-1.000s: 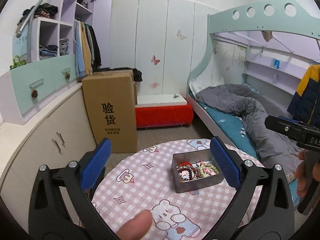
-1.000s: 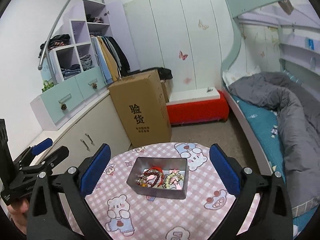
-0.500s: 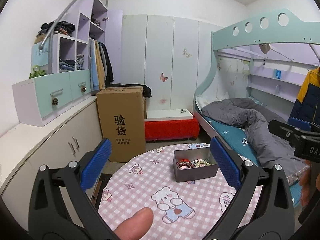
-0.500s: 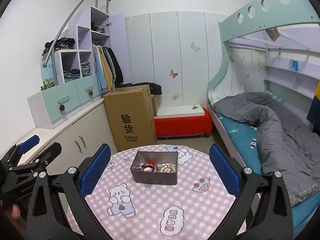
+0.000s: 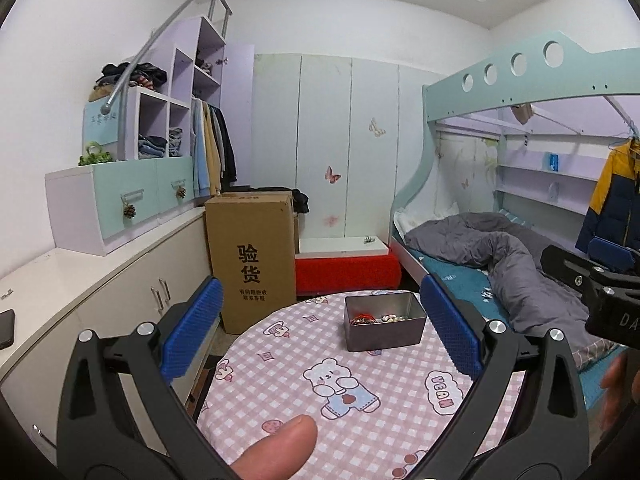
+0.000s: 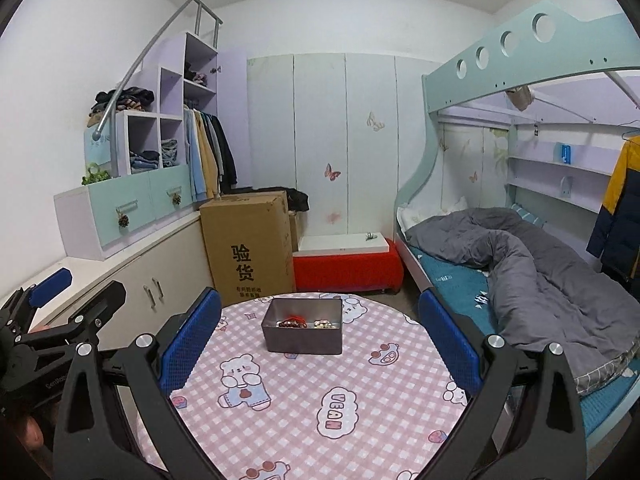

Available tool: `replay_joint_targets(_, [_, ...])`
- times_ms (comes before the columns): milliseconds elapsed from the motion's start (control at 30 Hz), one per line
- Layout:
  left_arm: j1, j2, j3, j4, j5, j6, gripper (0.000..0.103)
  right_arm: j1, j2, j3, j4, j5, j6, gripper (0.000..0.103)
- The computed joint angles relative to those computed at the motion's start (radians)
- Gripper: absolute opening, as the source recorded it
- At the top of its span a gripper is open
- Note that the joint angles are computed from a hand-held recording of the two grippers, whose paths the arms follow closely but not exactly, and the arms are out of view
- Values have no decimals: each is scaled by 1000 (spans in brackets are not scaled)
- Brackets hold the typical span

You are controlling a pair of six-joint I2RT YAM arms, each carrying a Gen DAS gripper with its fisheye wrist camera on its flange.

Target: Organize jewelry

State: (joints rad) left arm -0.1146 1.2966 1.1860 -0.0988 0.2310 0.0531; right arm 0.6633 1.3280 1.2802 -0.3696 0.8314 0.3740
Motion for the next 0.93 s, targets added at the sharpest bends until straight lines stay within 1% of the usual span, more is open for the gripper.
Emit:
replay_joint_targets(133, [12, -37, -26, -7, -6, 4, 97, 43, -7, -10, 1, 50, 15, 95])
replay_joint_targets(200, [14, -49, -34, -6, -8, 6, 97, 51, -11, -16, 2, 58, 21, 95])
replay_joint_targets(433, [24, -61, -52, 4, 16, -6, 97, 63, 8, -13, -3, 60, 34, 95])
replay_joint_targets(600, [38, -66, -56, 14, 54, -13, 97, 59, 7, -19, -3, 54, 41, 95])
replay_joint_targets(933, [23, -63, -42, -12, 27, -14, 97, 61, -1, -28, 0, 44, 43, 95])
